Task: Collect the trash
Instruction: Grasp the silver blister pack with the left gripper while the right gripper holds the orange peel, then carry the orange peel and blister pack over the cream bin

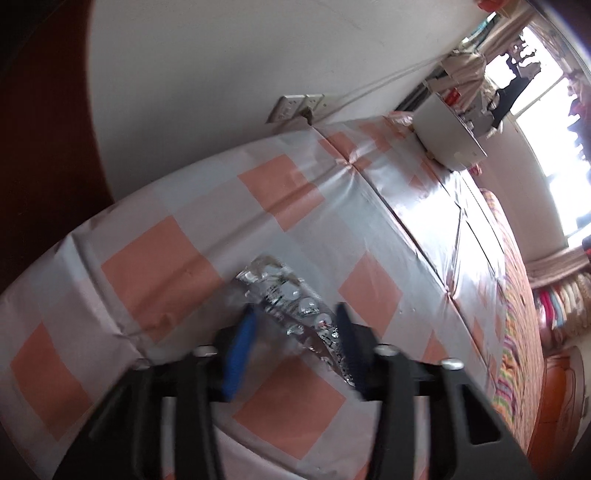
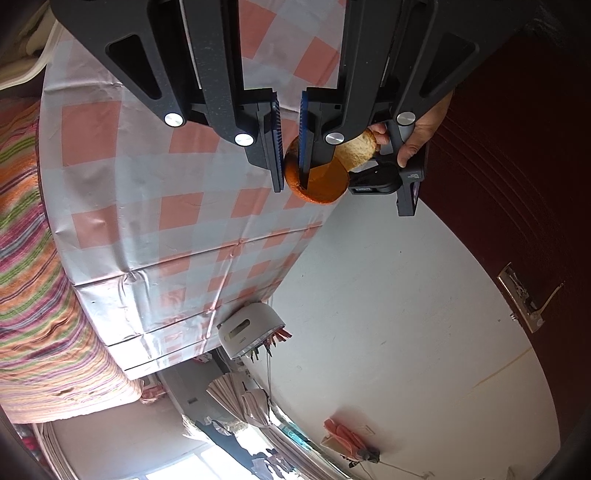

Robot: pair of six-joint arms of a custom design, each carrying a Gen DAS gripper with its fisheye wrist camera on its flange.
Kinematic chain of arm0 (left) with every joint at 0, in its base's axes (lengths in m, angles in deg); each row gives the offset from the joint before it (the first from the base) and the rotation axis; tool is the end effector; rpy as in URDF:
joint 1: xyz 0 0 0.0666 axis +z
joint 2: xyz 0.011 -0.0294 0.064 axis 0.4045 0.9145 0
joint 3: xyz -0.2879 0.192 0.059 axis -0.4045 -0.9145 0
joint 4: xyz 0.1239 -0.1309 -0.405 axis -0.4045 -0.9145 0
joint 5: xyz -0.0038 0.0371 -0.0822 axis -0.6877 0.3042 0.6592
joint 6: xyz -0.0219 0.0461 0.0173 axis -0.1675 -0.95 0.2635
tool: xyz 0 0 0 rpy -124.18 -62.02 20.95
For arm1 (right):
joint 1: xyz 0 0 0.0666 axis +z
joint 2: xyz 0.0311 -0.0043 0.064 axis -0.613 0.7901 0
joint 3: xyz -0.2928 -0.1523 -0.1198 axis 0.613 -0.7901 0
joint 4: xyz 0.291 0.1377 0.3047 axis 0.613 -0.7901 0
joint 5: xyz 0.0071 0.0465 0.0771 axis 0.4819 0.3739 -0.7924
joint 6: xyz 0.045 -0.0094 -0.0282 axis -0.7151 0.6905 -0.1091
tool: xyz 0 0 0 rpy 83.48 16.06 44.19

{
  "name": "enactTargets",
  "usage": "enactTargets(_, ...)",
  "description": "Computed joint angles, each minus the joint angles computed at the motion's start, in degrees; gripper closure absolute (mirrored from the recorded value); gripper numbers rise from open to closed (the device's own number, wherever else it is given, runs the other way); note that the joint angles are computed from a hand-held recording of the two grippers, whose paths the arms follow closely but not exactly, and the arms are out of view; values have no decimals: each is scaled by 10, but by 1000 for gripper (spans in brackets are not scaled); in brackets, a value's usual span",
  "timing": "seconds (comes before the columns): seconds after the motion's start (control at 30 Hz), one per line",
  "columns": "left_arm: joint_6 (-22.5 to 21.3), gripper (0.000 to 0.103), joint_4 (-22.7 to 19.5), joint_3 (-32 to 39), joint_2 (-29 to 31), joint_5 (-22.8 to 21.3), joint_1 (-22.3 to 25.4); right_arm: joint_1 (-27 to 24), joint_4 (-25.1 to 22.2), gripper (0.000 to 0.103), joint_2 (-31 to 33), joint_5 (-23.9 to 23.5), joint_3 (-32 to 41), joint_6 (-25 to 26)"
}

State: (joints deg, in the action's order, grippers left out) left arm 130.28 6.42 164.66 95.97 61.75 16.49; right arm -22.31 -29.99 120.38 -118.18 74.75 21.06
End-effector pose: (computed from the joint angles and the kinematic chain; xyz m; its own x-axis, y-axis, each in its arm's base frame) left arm 0.6100 -0.0746 0.3805 -0.4615 -0.8026 -0.3779 -0.6841 0.5932 -0.4245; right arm 0.5729 0.1813 0.3967 -0.7555 0.0096 -0.6551 -0.4961 0.6447 0.5816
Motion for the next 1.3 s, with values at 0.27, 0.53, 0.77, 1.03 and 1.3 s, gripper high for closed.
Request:
enactTargets(0.27, -57, 89, 45, -19, -8, 47, -3, 0, 11, 95, -17, 13, -10, -9)
enactTargets(0.53, -121, 99, 89, -33, -30, 34, -31, -15, 19, 95, -45, 26, -35, -1)
enactTargets(0.77, -171, 99, 129, -41, -51, 30, -66, -32, 19, 95, -82, 53, -62, 21)
enactTargets(1.03, -202, 99, 154, -39, -60, 45, -108, -47, 13, 95, -137, 94, -109, 59)
enactTargets(1.3, -234, 99, 174, -33, -66, 53, -154, -74, 5, 95, -190, 140, -150, 97)
